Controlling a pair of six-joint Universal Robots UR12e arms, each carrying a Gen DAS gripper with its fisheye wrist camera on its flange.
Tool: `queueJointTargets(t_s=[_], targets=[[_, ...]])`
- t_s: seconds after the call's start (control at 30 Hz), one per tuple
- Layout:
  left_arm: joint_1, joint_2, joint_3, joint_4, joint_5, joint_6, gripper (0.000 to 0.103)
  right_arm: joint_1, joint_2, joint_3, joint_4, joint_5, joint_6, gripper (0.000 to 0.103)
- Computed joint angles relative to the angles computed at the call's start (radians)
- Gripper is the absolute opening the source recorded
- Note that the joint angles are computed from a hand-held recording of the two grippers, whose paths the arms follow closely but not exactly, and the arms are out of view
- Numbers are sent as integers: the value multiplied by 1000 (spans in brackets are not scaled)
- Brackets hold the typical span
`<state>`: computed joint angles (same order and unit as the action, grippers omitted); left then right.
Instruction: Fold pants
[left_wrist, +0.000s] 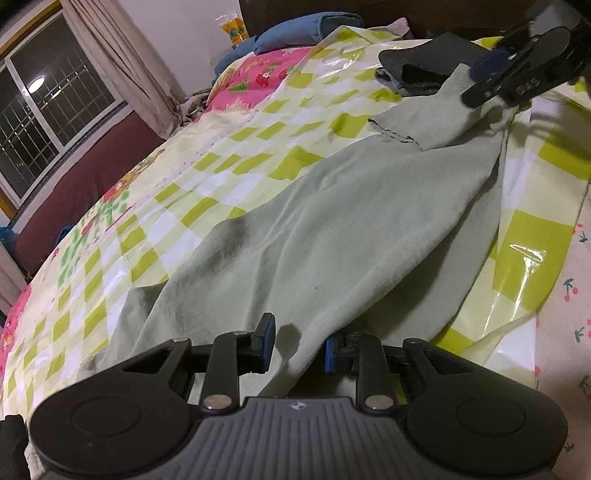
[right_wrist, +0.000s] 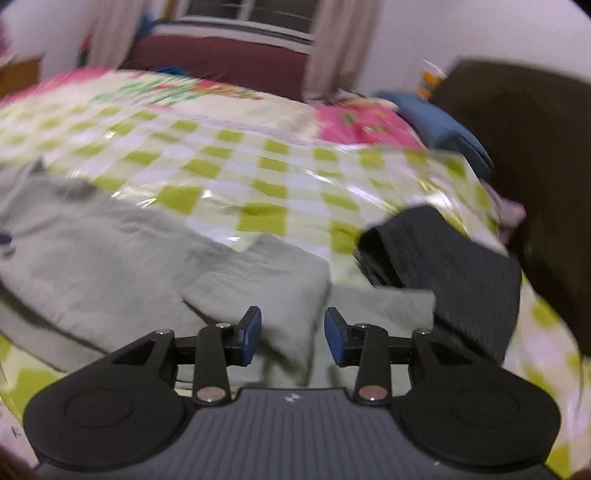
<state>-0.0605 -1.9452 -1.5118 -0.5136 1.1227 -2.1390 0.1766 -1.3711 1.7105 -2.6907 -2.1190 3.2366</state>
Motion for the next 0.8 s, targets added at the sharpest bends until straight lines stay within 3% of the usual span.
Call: queueJointTargets(t_s=[0.07,0.13,0.23,0.33,0.47,0.53,0.6,0.67,0.8], targets=[[0,1,-3,2,-1,6,39,3,20,-18,-5,0,-80,47],[-1,1,-5,7,3,6,39,4,41,-30,-17,-2,-136,47],[1,8,-4,-8,-6,3,39,0,63,-56,25,9,-162,46],[7,16,-6,-27,-35,0,39,1,43,-31,-21,75,-210,49],[-2,18,-17,-4,-40,15,39,6,40,-18,5,100,-263,48],[-10,14,-16,7,-29,16,39,7,56,-27,15,61,-228,47],[-16,11,-12,7,-21,13,39,-5,63,-37,22,55,-153,36],[-21,10,-11,15,-12,25,39,-19,62,-44,46,56,-82,4],[-24,11,-14,25,-8,41,37,-55,13,-4,13,99,126,0]])
